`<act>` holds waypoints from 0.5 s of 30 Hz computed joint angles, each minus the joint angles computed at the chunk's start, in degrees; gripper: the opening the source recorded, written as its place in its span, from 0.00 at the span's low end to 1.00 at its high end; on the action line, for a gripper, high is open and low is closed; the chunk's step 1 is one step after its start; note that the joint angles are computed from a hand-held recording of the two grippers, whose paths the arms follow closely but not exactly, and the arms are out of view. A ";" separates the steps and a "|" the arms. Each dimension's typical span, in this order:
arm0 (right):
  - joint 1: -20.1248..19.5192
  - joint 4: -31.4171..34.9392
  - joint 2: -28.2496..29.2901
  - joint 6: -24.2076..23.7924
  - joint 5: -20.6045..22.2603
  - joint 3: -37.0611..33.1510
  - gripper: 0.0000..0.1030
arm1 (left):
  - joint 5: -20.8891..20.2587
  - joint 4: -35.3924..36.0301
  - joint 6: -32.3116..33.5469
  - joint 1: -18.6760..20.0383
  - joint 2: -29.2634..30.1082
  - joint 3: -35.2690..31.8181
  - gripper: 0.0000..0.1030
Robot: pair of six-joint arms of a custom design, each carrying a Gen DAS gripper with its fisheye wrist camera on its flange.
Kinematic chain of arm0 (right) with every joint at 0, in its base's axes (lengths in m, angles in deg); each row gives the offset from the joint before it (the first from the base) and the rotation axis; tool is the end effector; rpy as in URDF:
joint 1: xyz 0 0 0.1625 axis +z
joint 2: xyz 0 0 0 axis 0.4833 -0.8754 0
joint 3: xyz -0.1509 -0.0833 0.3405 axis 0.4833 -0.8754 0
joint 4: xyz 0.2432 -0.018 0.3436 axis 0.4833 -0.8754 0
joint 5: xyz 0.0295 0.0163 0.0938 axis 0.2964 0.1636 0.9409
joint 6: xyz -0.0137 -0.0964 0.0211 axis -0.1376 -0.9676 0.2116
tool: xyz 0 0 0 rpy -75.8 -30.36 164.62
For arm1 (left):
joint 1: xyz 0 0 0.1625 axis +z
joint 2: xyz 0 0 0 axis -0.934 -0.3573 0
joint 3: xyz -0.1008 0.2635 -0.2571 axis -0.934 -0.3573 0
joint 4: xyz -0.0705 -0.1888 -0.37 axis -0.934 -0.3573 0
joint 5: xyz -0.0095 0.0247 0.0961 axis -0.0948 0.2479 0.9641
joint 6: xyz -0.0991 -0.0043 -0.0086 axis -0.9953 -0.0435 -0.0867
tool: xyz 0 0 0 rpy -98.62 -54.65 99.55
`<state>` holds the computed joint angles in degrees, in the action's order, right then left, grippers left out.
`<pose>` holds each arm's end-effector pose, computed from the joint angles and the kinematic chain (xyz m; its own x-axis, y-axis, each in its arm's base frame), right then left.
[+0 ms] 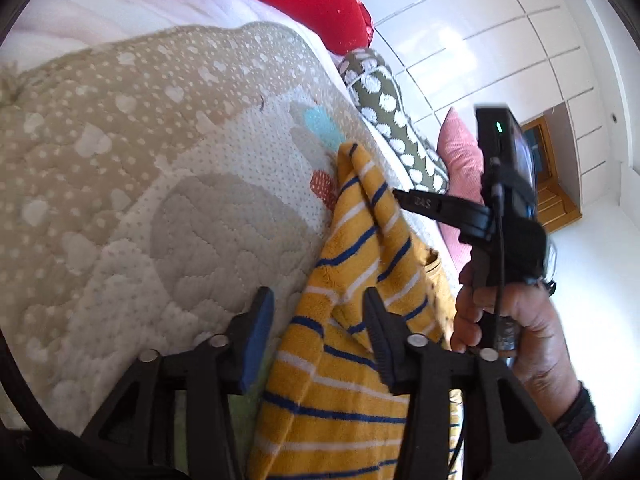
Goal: Fold small clothes
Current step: 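Grasp the sweater side with the right gripper and fold it over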
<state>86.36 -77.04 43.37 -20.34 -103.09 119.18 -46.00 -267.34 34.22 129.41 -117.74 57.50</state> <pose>0.3797 -0.6758 0.0099 -0.3382 -0.4593 0.8214 -0.7235 0.6850 0.0852 -0.0836 -0.5012 0.2171 -0.9692 -0.2069 0.1334 -0.2374 0.6426 -0.7285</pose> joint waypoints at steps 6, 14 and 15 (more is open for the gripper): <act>0.54 -5.21 -11.00 6.45 10.68 11.11 0.07 | 11.32 -1.32 1.15 -3.24 -6.44 3.08 0.57; 0.71 5.43 -15.59 13.94 19.84 21.14 0.48 | 17.86 4.42 -3.63 -2.19 -9.06 2.69 0.57; 0.94 2.95 -14.61 12.21 18.04 22.02 0.48 | 18.15 4.98 -4.13 -2.16 -9.15 2.68 0.57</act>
